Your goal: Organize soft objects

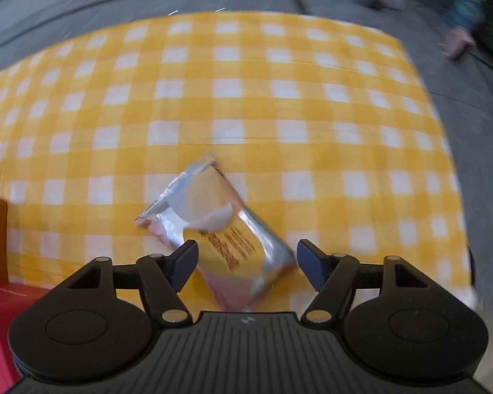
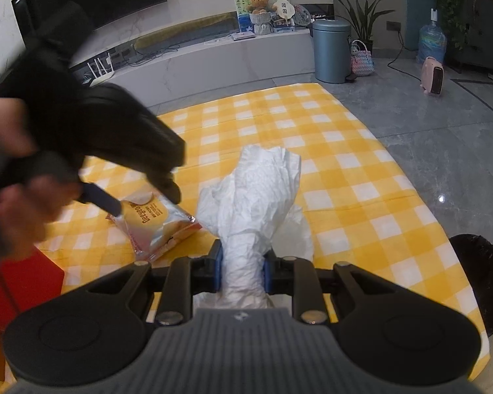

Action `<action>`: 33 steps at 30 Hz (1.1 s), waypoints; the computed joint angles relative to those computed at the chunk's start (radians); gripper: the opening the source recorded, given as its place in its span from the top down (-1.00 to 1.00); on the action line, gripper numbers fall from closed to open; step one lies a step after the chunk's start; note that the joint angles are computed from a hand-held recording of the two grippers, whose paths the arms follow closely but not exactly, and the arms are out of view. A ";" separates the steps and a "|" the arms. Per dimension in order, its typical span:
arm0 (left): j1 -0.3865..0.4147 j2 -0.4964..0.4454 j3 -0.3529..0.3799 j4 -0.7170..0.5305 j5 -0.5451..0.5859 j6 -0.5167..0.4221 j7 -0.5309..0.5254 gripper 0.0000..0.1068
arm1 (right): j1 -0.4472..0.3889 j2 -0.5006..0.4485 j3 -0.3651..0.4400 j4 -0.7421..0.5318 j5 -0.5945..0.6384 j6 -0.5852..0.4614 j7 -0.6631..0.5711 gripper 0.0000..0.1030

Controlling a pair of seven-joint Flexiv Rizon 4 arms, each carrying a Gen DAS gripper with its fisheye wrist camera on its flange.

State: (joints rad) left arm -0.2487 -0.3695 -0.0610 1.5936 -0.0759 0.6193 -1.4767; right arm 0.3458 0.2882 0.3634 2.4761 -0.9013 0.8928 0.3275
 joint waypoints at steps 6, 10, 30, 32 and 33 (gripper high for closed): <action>-0.065 -0.088 0.042 -0.115 0.153 -0.037 -0.170 -0.68 | -0.006 -0.007 -0.006 0.003 -0.008 0.022 0.001 0.58; -0.140 -0.127 0.092 -0.165 0.332 -0.057 -0.253 -0.93 | -0.006 -0.015 -0.009 0.000 -0.014 0.029 -0.010 0.58; 0.026 0.000 -0.006 0.109 0.080 0.051 0.083 -0.38 | -0.003 -0.020 -0.010 -0.002 -0.009 0.024 -0.020 0.58; 0.037 0.041 -0.009 0.179 0.065 0.081 0.192 -0.38 | -0.004 -0.020 -0.010 -0.003 -0.011 0.025 -0.020 0.58; 0.041 0.065 -0.009 0.216 0.058 0.097 0.247 -0.38 | -0.004 -0.019 -0.011 -0.002 -0.012 0.027 -0.020 0.58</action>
